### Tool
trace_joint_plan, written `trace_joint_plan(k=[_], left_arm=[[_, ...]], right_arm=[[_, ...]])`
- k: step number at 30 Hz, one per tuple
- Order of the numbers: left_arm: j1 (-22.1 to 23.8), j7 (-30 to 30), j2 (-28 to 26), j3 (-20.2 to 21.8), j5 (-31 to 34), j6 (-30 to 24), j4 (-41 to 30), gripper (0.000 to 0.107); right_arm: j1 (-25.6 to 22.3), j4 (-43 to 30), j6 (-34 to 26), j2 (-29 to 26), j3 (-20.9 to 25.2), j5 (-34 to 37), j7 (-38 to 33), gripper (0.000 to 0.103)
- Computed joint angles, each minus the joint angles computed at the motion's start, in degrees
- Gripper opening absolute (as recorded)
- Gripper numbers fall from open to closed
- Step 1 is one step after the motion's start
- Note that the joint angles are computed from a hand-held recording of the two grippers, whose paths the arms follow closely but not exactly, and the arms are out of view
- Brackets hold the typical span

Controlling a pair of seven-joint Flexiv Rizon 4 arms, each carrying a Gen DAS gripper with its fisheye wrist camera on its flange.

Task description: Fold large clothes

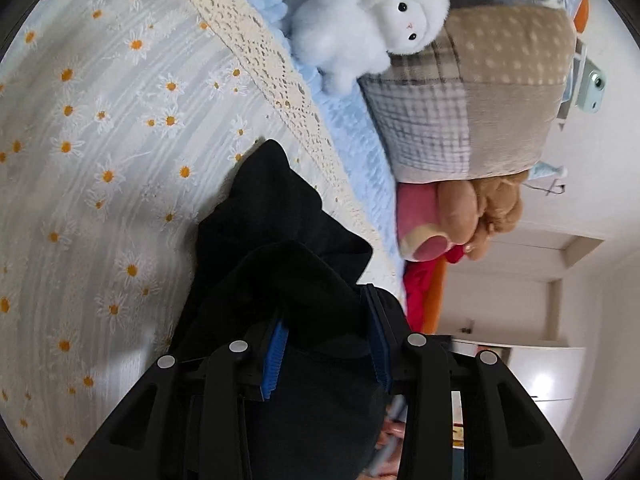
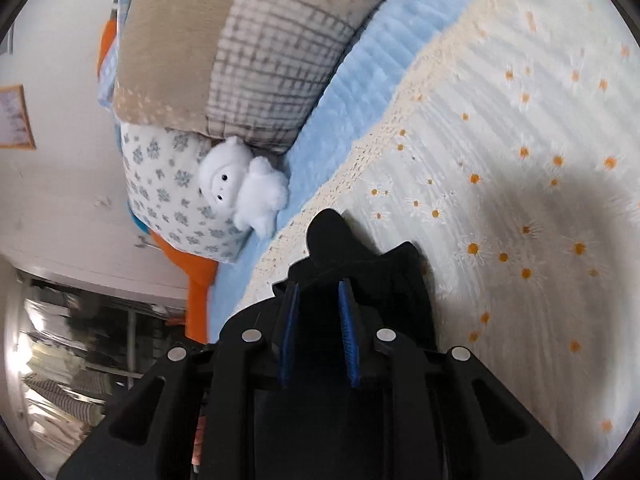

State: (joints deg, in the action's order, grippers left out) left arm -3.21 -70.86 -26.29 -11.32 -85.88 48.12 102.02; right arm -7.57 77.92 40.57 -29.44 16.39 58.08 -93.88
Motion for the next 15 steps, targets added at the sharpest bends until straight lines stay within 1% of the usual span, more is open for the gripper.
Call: trace_joint_plan(k=[1,2,3,4,5,6,7,8,9,10,11,12,13,15], left_arm=[[0.14,0.97,0.45,-0.13,-0.96,-0.36,0.58,0.041],[0.20,1.83,0.92,0.02,-1.09,-0.76,0.93,0.042],[-0.01,2.44,1.54,0.28,-0.96,-0.56,1.27,0.043],[-0.81,3.68,2.95,0.76,-1.14,1.46,2.08,0.051],[-2.03,5.92,4.43,1.17,-1.78,4.70,2.83,0.059],[-3.23,8.82,5.95,1.54,-2.95,8.08,3.60,0.075],[-4.68,13.76,7.80,1.67,-6.55,12.08,4.56,0.078],[-5.53,16.86,9.29,1.90,-9.47,13.80,5.44,0.078],[-5.50,16.23,10.42,2.04,-8.65,14.32,6.48,0.080],[-6.39,11.86,11.02,4.05,-4.10,13.68,7.59,0.080],[-5.70,7.00,11.95,4.72,1.81,12.16,9.01,0.080],[-5.45,5.57,12.37,5.10,4.67,11.27,9.59,0.080],[-5.60,4.53,13.40,5.70,8.93,11.42,10.79,0.079],[-6.25,5.68,15.24,5.88,13.07,13.48,12.87,0.079]], right_arm=[[-1.65,-0.17,-0.39,-0.46,1.33,3.42,-2.68,0.042],[-2.86,-0.16,-0.74,-0.40,2.24,6.10,-5.15,0.052],[-4.02,-0.17,-0.51,-0.04,3.30,9.44,-8.98,0.074],[-4.00,-0.18,-0.22,0.57,3.51,10.77,-11.62,0.085],[-2.58,0.03,1.65,1.69,3.21,10.47,-14.02,0.089],[-1.05,0.30,3.15,2.57,2.73,9.43,-15.85,0.091],[0.60,0.58,5.32,3.16,2.37,8.60,-17.70,0.092],[1.64,0.55,6.58,3.21,2.44,8.92,-18.55,0.092],[2.12,0.37,6.73,3.08,2.41,9.20,-18.35,0.092],[2.59,0.34,6.65,3.18,2.12,8.72,-17.40,0.092],[2.65,0.73,5.69,3.85,1.59,7.47,-15.75,0.092],[1.89,0.76,2.94,4.69,1.24,6.24,-15.12,0.091],[1.16,0.74,0.35,5.46,0.92,5.46,-15.02,0.090],[0.17,1.80,-4.84,8.91,-0.58,1.35,-15.58,0.090]])
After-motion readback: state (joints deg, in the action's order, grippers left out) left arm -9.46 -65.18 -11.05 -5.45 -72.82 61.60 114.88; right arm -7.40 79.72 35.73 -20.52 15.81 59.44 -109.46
